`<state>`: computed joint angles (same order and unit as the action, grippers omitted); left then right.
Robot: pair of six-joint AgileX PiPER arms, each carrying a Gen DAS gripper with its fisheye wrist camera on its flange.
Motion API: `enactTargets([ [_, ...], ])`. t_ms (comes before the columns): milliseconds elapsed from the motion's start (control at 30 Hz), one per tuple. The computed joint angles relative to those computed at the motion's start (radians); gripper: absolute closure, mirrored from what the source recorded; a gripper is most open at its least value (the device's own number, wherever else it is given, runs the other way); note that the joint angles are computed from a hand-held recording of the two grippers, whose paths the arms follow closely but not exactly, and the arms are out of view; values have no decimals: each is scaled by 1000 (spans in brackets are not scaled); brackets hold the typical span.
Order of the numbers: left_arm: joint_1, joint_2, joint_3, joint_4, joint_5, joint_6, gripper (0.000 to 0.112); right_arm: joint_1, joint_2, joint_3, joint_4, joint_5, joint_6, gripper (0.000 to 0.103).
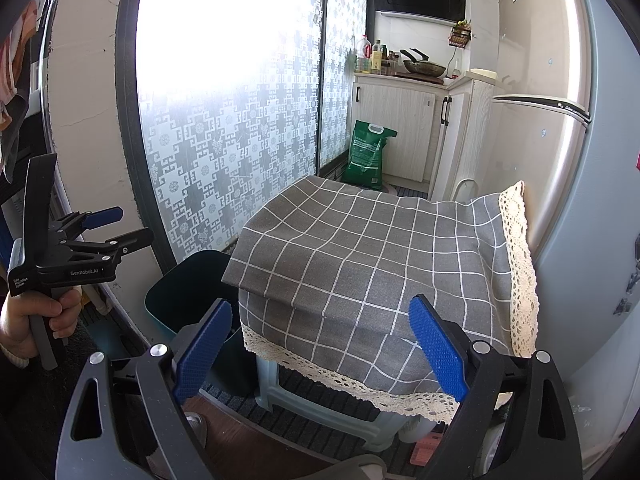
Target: Collect trash
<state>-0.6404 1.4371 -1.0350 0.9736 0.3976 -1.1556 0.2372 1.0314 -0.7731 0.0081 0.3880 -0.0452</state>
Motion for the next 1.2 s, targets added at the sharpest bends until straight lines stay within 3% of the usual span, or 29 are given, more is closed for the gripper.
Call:
enactTargets([
  [1200, 8, -3, 5, -11, -10, 17, 14, 4, -1, 3, -5, -3, 7, 12],
])
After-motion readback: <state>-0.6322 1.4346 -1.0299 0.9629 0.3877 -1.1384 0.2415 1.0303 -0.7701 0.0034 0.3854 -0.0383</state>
